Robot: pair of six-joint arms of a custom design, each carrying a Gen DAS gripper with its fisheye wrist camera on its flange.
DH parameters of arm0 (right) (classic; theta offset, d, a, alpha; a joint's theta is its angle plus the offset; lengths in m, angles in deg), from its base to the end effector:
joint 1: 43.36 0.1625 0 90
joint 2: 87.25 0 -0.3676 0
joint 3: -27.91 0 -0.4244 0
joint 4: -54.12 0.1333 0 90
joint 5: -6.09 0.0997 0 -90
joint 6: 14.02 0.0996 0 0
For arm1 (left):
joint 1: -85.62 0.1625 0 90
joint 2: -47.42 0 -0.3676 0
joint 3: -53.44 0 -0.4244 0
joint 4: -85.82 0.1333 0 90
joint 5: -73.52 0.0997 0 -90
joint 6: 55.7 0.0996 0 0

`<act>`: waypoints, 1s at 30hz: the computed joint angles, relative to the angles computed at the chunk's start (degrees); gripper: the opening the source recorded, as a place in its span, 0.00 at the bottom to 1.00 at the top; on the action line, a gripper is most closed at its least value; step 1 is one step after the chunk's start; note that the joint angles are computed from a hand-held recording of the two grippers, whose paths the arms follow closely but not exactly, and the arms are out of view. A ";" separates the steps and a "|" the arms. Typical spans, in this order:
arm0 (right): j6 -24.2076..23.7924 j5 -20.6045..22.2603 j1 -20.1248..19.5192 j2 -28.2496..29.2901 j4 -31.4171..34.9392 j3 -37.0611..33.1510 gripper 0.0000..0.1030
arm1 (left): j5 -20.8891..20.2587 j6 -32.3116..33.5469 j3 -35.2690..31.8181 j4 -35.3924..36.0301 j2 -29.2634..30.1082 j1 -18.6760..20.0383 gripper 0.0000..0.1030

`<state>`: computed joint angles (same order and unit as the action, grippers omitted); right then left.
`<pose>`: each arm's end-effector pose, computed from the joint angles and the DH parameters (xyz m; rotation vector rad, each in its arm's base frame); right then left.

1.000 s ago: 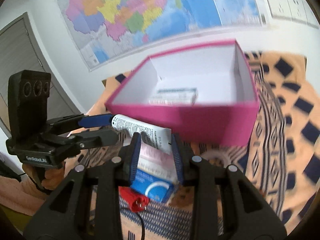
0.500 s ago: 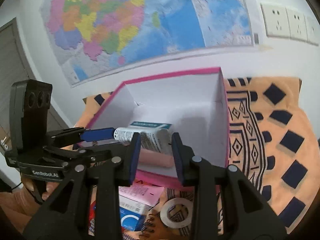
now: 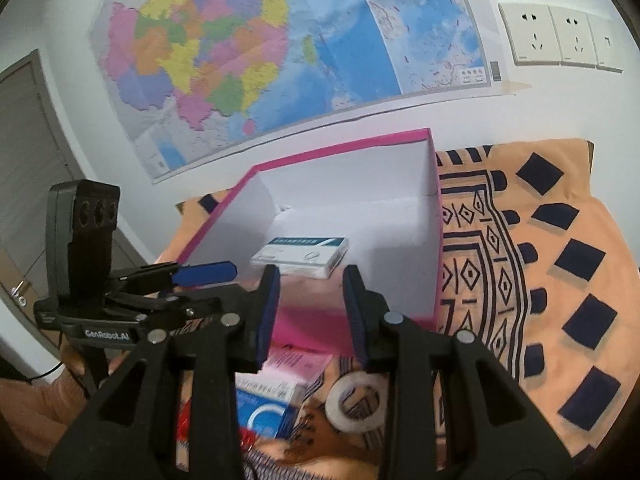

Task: Organize rigid objects
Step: 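Lower the ointment tube into the magenta box and open the right gripper, then move the right gripper back toward the tape roll and hairbrush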

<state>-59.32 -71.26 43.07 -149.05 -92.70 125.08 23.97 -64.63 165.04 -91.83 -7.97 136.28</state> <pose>0.1145 -0.6565 0.1868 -1.1370 2.8046 -0.6605 -0.2079 -0.5659 0.0997 0.4096 2.5055 -1.0290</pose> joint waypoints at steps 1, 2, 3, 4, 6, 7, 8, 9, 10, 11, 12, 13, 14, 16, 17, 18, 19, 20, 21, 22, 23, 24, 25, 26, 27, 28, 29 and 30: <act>-0.57 0.39 -0.29 -0.89 0.04 0.92 0.34 | -0.05 0.31 0.97 -0.43 -0.44 -0.46 0.63; -1.48 1.00 -0.76 -2.20 0.54 2.12 0.34 | 0.33 0.57 1.73 -0.79 -0.75 -0.90 0.64; -2.12 1.33 -1.13 -3.11 1.20 2.89 0.34 | 1.06 1.12 2.76 -1.54 -1.05 -1.56 0.64; -2.68 1.29 -1.47 -4.04 1.26 3.85 0.34 | 0.50 1.17 3.98 -1.72 -1.69 -1.94 0.64; -3.82 0.79 -2.02 -5.33 1.72 5.16 0.34 | -0.15 0.81 5.91 -2.26 -2.49 -2.74 0.64; -4.27 -0.27 -2.32 -6.05 1.44 6.20 0.34 | -0.37 1.03 6.67 -2.57 -2.73 -3.10 0.64; -4.54 -1.07 -2.62 -6.49 1.08 6.96 0.34 | -0.69 0.93 7.38 -2.62 -2.92 -3.46 0.64; -4.80 -1.60 -2.89 -6.70 1.47 7.28 0.34 | -1.09 0.55 8.06 -2.47 -3.08 -3.78 0.64; -4.92 -2.60 -3.29 -6.85 2.16 7.61 0.34 | -1.45 0.41 8.49 -2.38 -3.11 -4.01 0.64; -4.93 -3.39 -3.48 -6.83 2.09 7.82 0.34 | -1.96 0.24 8.87 -2.37 -3.12 -4.14 0.64; -4.94 -4.77 -3.68 -6.66 2.10 7.98 0.34 | -2.83 -0.39 9.26 -2.23 -3.04 -4.17 0.64; -4.90 -5.53 -3.84 -6.50 1.92 8.09 0.34 | -3.61 -0.84 9.37 -1.80 -2.94 -4.07 0.64; -4.75 -6.91 -4.07 -6.16 1.48 8.16 0.34 | -4.07 -1.25 9.40 -1.34 -2.68 -4.00 0.64; -4.52 -8.63 -4.59 -5.69 0.77 8.18 0.34 | -4.90 -2.20 9.34 -0.26 -1.98 -3.94 0.64; -4.28 -9.92 -4.75 -5.37 -0.01 8.14 0.34 | -5.48 -2.37 9.27 0.15 -1.71 -3.84 0.64; -3.90 -10.82 -4.88 -5.02 -0.19 7.85 0.34 | -5.99 -2.87 9.31 0.35 -1.36 -3.82 0.64; -3.35 -11.47 -5.20 -4.67 0.07 7.41 0.34 | -7.07 -3.21 9.21 0.71 -1.06 -3.63 0.64; -2.83 -11.97 -5.58 -4.30 0.16 6.96 0.34 | -7.90 -3.27 9.18 0.72 -0.83 -3.49 0.64; -2.51 -12.52 -5.72 -3.96 0.29 6.57 0.34 | -8.70 -3.42 9.07 0.78 -0.52 -3.33 0.64; -2.17 -13.08 -5.85 -3.69 0.21 6.32 0.34 | -9.32 -3.60 8.99 0.96 -0.22 -3.26 0.64; -1.98 -13.22 -6.09 -3.49 0.32 6.09 0.34 | -10.17 -3.63 8.72 1.26 0.11 -3.07 0.64; -1.92 -13.17 -6.30 -3.29 0.72 5.83 0.34 | -10.70 -3.67 8.60 1.50 0.28 -2.98 0.64; -1.86 -13.32 -6.39 -3.14 0.71 5.73 0.34 | -11.12 -3.59 8.25 2.03 0.58 -2.94 0.64; -1.98 -13.61 -6.43 -2.96 0.50 5.69 0.34 | -11.50 -3.47 8.01 2.39 0.80 -2.99 0.64; -2.04 -13.66 -6.45 -2.82 0.64 5.56 0.34 | -12.30 -3.41 7.78 2.52 1.14 -2.96 0.64; -2.01 -13.78 -6.47 -2.65 0.74 5.43 0.34 | -12.99 -3.38 7.52 2.74 1.38 -2.86 0.64; -2.03 -14.02 -6.48 -2.59 0.63 5.50 0.34 | -13.75 -3.28 7.23 3.01 1.63 -2.66 0.64; -2.09 -14.25 -6.46 -2.52 0.69 5.48 0.34 | -14.24 -3.39 6.85 3.32 2.00 -2.54 0.64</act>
